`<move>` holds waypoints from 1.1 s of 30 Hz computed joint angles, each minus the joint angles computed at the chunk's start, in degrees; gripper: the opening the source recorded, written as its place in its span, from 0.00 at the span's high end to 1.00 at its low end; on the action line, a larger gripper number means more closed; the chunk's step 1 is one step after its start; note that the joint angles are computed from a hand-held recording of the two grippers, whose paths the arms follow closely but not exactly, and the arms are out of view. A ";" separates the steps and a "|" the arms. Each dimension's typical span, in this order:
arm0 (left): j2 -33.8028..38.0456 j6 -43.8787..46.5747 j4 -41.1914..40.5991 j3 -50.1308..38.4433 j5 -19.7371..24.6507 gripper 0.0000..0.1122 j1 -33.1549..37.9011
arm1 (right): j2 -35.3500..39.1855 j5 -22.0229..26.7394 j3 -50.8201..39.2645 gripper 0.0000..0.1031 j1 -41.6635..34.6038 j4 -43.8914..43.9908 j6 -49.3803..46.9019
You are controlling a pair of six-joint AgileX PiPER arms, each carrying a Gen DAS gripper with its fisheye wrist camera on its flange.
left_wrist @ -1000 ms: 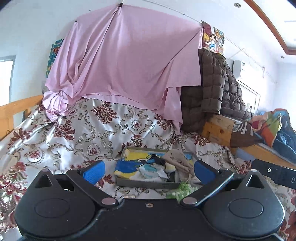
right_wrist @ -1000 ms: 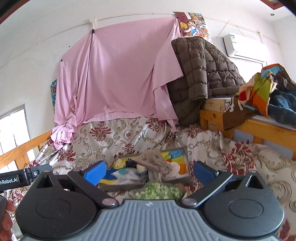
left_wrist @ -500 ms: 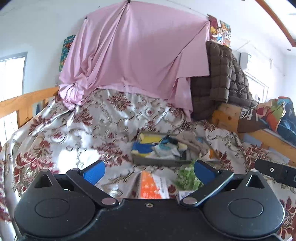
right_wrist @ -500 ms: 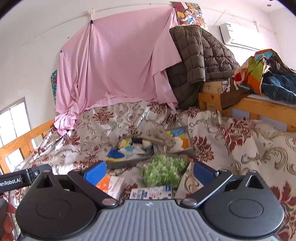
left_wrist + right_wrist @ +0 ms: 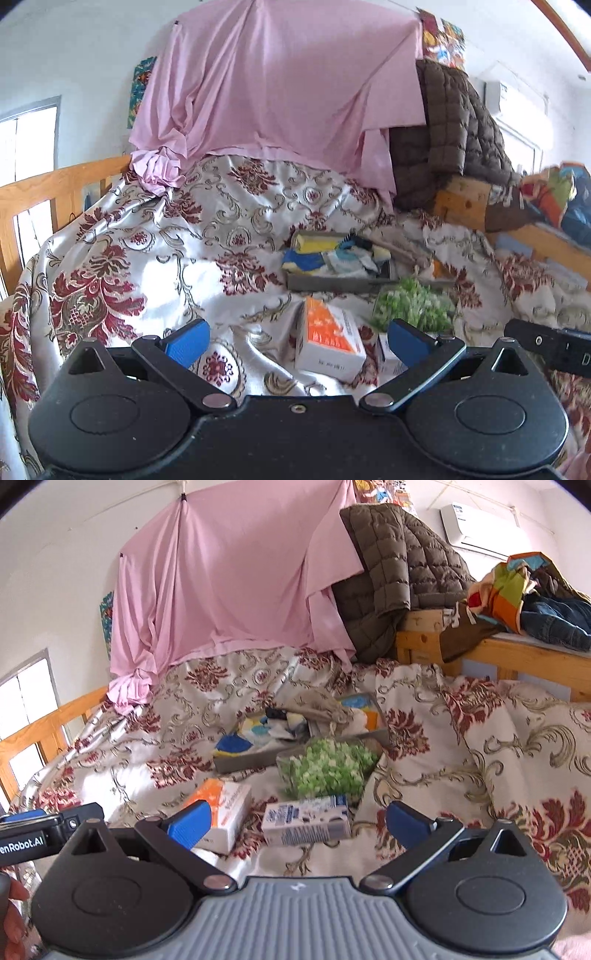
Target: Organize soft objects
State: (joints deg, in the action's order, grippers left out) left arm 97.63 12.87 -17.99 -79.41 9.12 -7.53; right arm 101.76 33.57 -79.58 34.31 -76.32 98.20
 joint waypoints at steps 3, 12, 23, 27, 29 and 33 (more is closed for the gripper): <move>-0.31 0.18 0.02 2.31 -2.35 0.09 -0.32 | 0.32 0.70 0.50 0.00 0.13 -0.71 0.71; -0.40 2.86 -3.52 4.89 -5.86 0.09 -0.25 | 0.43 0.75 1.54 0.00 0.28 -2.19 2.05; -0.25 5.23 -6.17 6.31 -7.04 0.09 -0.16 | 0.69 0.79 1.51 0.00 0.79 -2.82 1.52; -0.36 -1.86 0.60 6.89 -7.52 0.09 -0.27 | 0.92 0.48 1.59 0.00 0.80 -3.05 1.59; -0.35 -8.67 7.25 7.06 -7.79 0.09 -0.39 | 1.19 0.39 1.53 0.00 0.82 -3.08 1.57; -0.06 -9.27 7.59 7.36 -8.41 0.09 -0.49 | 2.11 1.05 0.81 0.00 1.08 -3.40 1.22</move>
State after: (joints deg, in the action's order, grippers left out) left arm 97.57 3.61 -10.41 -72.05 0.71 -8.02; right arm 103.87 34.62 -78.77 35.38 -79.71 99.42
